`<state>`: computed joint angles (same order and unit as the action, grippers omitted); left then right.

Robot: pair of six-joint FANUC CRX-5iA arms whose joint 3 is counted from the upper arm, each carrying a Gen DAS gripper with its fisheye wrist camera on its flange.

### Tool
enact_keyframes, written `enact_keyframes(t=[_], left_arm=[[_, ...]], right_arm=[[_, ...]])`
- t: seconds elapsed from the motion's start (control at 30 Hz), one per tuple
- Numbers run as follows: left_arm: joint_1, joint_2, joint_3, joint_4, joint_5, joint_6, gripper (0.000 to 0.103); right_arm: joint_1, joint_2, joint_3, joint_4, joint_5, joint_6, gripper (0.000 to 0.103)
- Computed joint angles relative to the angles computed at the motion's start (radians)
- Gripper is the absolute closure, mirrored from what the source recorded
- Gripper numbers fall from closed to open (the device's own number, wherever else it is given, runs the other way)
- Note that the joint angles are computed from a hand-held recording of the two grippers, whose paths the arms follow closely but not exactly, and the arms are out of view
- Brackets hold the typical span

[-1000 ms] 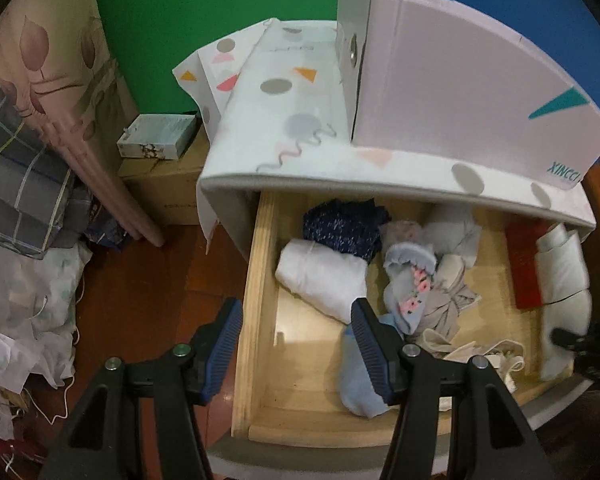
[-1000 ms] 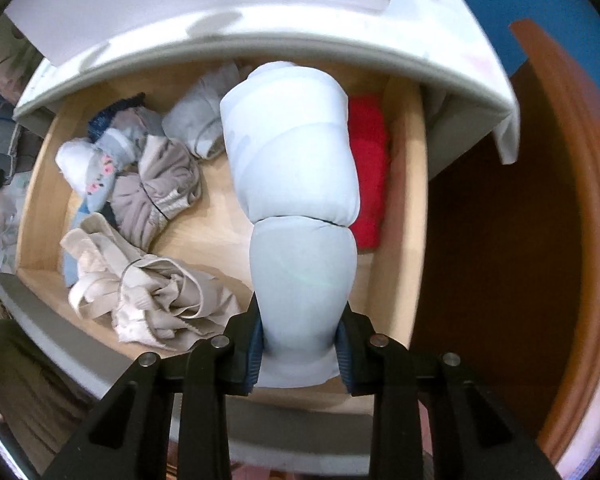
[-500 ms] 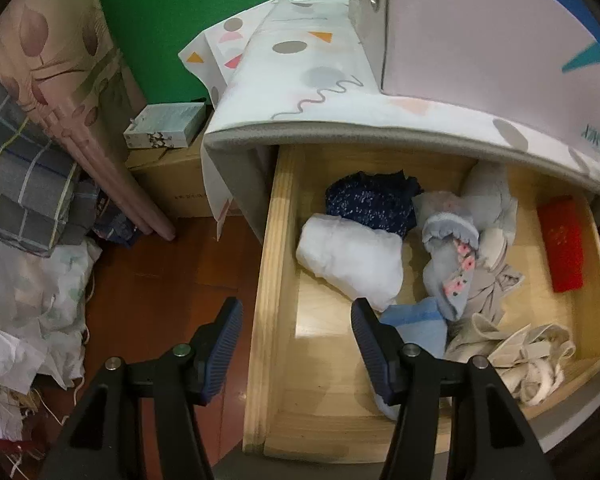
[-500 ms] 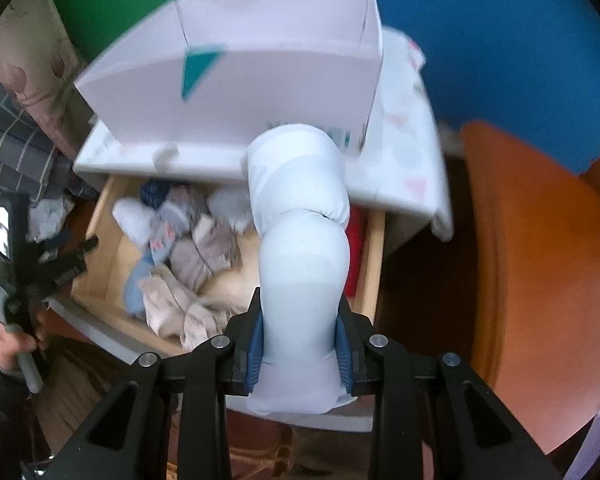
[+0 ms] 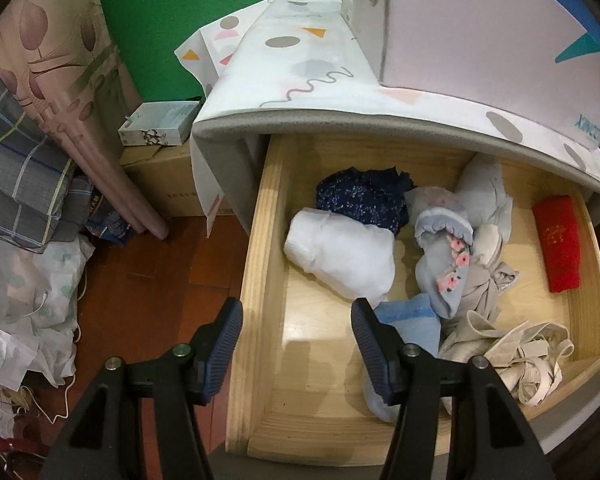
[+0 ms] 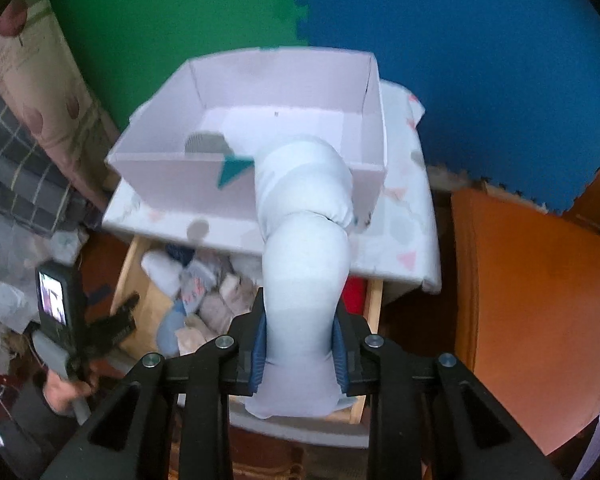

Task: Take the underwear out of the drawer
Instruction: 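Carry the white rolled garment with the right tool over the white box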

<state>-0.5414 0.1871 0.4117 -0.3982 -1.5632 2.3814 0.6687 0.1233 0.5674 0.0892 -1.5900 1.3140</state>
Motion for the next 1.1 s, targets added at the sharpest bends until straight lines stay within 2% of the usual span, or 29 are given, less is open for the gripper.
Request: enact_keyframes(t=[0.13,0.4,0.5,0.7,0.8,0.87,0.93,1.0,1.1], left_arm=[[-0.010,0.006,0.009,-0.016,-0.009,0.004,0.045],[-0.001,-0.006,-0.009,0.009,0.028,0.006,0.045],[-0.002,-0.007,-0.008,0.007,0.026,0.011,0.045],[0.010,-0.026,-0.028,0.017,0.033,0.034,0.045],[0.015,-0.029,-0.035,0.024,0.038,0.034,0.045],[0.015,-0.026,-0.033,0.028,0.034,0.025,0.045],[0.017,-0.024,-0.035,0.034,0.036,0.019,0.045],[0.018,-0.021,-0.032,0.036,0.034,0.017,0.045],[0.018,-0.018,-0.030,0.038,0.034,0.016,0.045]], right_arm=[[-0.003,0.052,0.085,0.017,-0.005,0.007,0.078],[-0.006,0.124,0.233,0.029,-0.024,0.010,0.079],[0.002,0.214,0.336,0.111,-0.009,0.026,0.079],[-0.014,0.416,0.570,0.169,-0.053,0.048,0.078],[-0.019,0.516,0.684,0.184,-0.106,0.066,0.078],[-0.029,0.593,0.793,0.166,-0.181,0.068,0.077],[-0.028,0.609,0.783,0.167,-0.193,0.066,0.077],[-0.024,0.568,0.685,0.176,-0.148,0.060,0.076],[-0.022,0.571,0.674,0.178,-0.171,0.046,0.076]])
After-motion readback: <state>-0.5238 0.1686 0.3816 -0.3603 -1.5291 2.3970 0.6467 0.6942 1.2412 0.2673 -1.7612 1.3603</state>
